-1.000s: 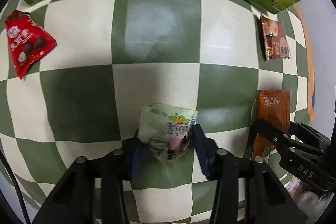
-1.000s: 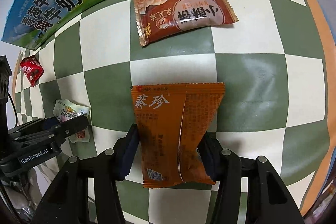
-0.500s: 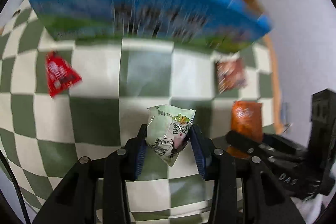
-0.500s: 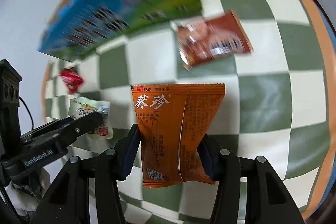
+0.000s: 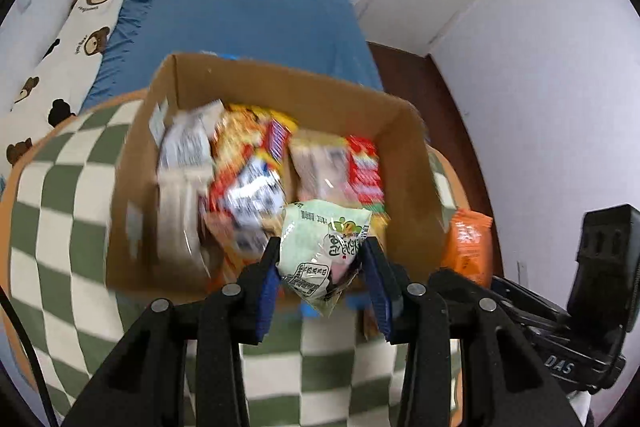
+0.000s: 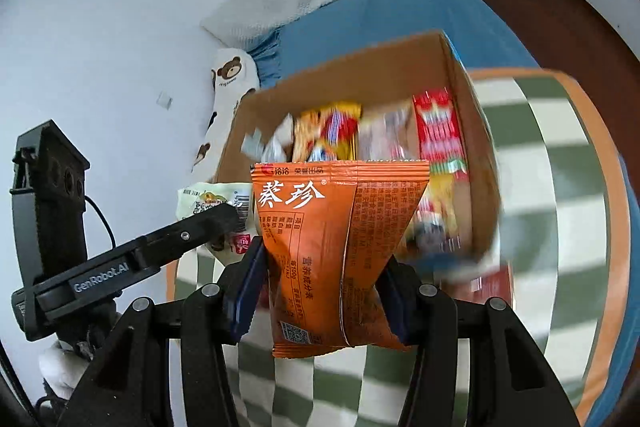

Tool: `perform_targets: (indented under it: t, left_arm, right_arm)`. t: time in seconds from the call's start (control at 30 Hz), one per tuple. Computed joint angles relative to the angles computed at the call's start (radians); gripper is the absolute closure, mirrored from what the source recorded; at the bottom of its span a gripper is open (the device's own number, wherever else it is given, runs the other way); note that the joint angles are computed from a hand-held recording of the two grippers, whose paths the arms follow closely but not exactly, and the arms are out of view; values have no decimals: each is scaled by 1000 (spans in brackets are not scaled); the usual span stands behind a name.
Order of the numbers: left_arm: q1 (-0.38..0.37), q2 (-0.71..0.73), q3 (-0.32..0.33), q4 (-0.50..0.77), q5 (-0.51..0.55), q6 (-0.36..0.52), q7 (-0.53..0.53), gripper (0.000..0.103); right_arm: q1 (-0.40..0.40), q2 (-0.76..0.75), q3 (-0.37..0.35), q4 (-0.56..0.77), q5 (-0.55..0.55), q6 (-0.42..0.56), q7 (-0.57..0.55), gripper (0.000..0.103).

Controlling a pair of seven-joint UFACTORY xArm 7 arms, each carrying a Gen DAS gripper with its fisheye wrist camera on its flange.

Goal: Organize snacks
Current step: 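Carry both packs into the box and open both tools, then withdraw both tools from the box toward the last two snacks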

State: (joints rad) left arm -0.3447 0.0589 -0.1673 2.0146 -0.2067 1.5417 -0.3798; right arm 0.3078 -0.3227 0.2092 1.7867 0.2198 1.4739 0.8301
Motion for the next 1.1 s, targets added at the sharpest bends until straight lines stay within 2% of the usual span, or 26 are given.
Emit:
perform_targets:
  t: [0.07, 0.23, 0.4, 0.47, 0.5, 0.53, 0.57, 0.6, 0.63, 0.83, 0.87, 0.9, 0.93, 1.03, 1.1]
  left_arm:
    - [3, 101, 8, 103, 23, 43, -3, 66]
    - [4, 322, 31, 313, 50, 152, -13, 66]
    - [3, 440, 40, 415, 57, 222, -5, 65]
    - [1, 488, 44, 470, 53, 272, -23, 64]
    - [-2, 514, 48, 504, 56, 300, -35, 64]
    - [-1, 523, 49, 507, 53, 308, -40, 62]
    - [-1, 520, 51, 497, 54, 304, -42, 53]
    - [-12, 519, 58, 494, 74, 307, -40, 41]
    - [-17, 501, 61, 462, 84, 292, -34, 36]
    - [-32, 398, 61, 299, 122, 194, -12, 27]
    - [-34, 382, 59, 276, 124, 181, -13, 23]
    - [-35, 388, 59, 288, 132, 182, -10, 13]
    - [-40, 385, 59, 289, 143, 183, -5, 9]
    - [-55, 376, 63, 311, 184, 188, 13, 7]
    - [-64, 345, 66, 276, 203, 163, 10, 7]
  right_arm:
    - [-5, 84, -4, 54, -15, 2, -22, 48]
    - [-2, 206, -34, 89, 11, -13, -59, 48]
    - [1, 289, -47, 101, 25, -16, -84, 48]
    - [-1, 321, -52, 105, 43, -9, -89, 42]
    - [-3, 335, -56, 105, 56, 1, -92, 27]
    - [-5, 350, -58, 107, 65, 10, -97, 9]
    - [-4, 365, -58, 115, 55, 28, -102, 6]
    - [0, 377, -55, 130, 28, 53, -101, 6]
    - [3, 383, -54, 137, 12, 71, -104, 6]
    - [19, 385, -52, 157, -73, 135, -110, 5]
    - [19, 381, -53, 159, -81, 144, -112, 5]
    - [21, 378, -52, 163, -92, 155, -114, 4]
    - [24, 377, -51, 170, -108, 167, -114, 4]
    - [36, 366, -47, 197, -169, 208, -112, 4]
    - [41, 354, -44, 212, -196, 233, -108, 4]
